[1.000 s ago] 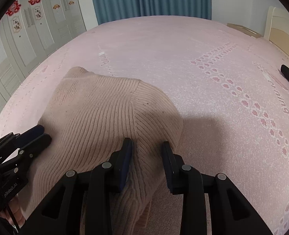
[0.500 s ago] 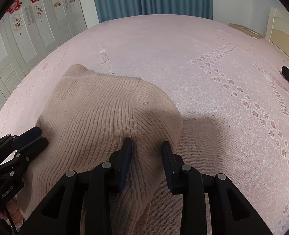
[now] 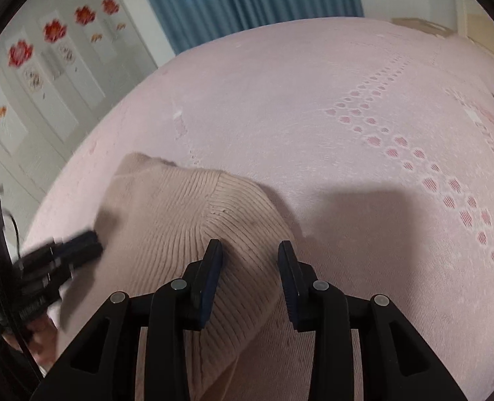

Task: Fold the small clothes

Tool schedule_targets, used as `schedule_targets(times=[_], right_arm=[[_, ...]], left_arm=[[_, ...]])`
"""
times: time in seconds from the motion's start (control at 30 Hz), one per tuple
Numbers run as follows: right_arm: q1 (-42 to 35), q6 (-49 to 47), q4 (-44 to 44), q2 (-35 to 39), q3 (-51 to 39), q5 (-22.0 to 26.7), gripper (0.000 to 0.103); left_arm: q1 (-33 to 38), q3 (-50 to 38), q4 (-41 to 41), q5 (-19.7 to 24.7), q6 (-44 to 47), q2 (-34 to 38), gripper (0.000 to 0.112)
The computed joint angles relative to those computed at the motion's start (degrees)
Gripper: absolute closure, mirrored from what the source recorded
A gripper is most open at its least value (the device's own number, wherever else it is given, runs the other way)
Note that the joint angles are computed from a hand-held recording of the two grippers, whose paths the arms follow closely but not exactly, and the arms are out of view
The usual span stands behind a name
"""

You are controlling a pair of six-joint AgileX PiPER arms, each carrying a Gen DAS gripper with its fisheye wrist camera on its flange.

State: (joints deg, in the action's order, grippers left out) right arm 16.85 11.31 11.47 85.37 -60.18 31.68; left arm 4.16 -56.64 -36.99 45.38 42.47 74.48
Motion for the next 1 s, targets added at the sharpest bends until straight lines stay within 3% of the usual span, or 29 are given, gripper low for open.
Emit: schedule_targets(times=[0.13,0.33,0.47,0.63,0.77,0.87,1.0], right_arm=[[2.3,5.1,-6.8,2.1,-1.5,-0.4,0.07],[1.5,5.0,-7.0,3.5,-2.6,0.1,0.07],[0.4,3.4,-4.9,2.6,-2.7,1.0,0.07],[4.4,6.2,-7.4,-5.1,0.2,-0.5,0.071],[10.9,8.2,-12.2,-5.1,0.2,1.6,0.074],[14.8,17.8,-21.0,-6.7,3.2,2.9,0.074],[16.0,22.7,-21.1,-13.5,8.5,3.9,0.074]], left_arm=[[-0.9,-3.8,0.7,-1.5,-1.4,5.6,0.085],[-3.2,-8.4,3.3,-4.6,-4.5,11.1,0.088],[-3.4,-9.8,4.2,-4.4,-7.4,11.7,0.088],[-1.6,-6.7,1.5,-0.1,-4.1,7.4,0.088],[0.2,-0.1,-0.8,3.3,-1.2,-0.3,0.087],[3.4,2.9,-3.4,8.4,0.9,-5.6,0.085],[5.3,7.1,-2.5,12.2,1.0,-13.4,0.083]])
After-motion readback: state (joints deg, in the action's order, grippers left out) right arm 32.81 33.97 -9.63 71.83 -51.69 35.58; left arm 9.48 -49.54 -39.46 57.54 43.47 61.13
